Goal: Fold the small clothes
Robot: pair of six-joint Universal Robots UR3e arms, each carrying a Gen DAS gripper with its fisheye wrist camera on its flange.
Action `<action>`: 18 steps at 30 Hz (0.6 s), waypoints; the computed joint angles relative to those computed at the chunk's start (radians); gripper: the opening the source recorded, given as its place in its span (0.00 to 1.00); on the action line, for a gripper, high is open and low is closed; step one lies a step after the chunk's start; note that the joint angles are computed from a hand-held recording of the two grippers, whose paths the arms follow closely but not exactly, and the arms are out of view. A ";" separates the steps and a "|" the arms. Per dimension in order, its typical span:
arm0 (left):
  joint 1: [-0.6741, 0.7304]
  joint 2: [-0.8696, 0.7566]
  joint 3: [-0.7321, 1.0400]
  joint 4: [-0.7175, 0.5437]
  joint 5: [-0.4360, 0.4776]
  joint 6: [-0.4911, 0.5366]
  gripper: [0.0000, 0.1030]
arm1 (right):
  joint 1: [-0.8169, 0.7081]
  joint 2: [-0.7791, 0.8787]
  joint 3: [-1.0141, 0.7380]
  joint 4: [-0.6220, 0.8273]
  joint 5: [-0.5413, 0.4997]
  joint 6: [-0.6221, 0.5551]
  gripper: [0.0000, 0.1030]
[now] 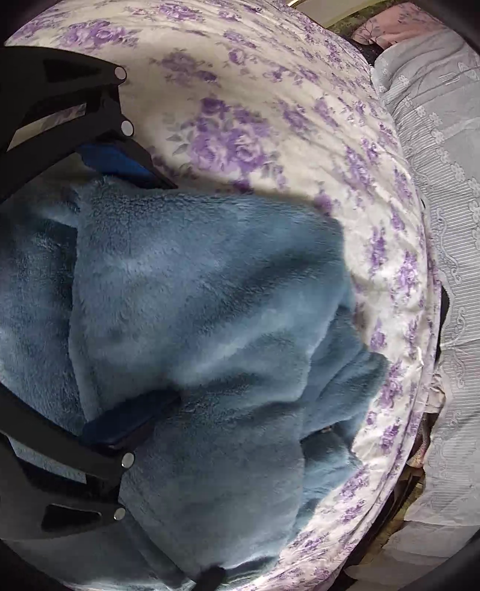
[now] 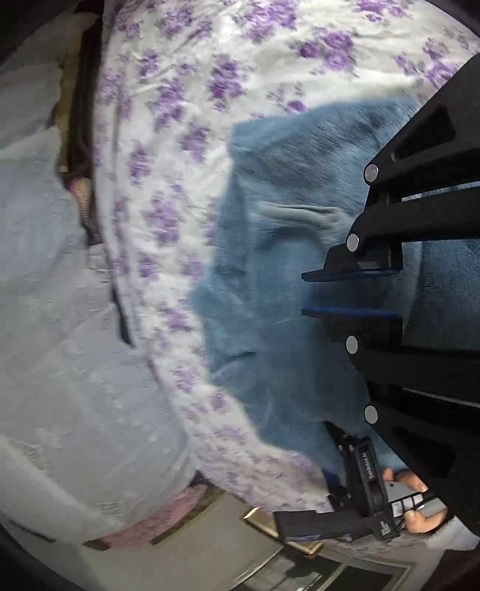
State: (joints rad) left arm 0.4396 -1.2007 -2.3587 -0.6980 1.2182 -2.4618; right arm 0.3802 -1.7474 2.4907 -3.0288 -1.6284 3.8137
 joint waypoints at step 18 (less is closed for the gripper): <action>-0.196 -0.295 0.215 0.143 0.078 -0.211 0.96 | -0.079 0.233 -0.175 -0.100 0.042 -0.012 0.09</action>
State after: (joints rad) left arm 0.2435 -1.4959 -2.1439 -0.5553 1.2957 -2.6733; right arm 0.3014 -1.5143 2.3160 -3.1283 -1.5867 3.8020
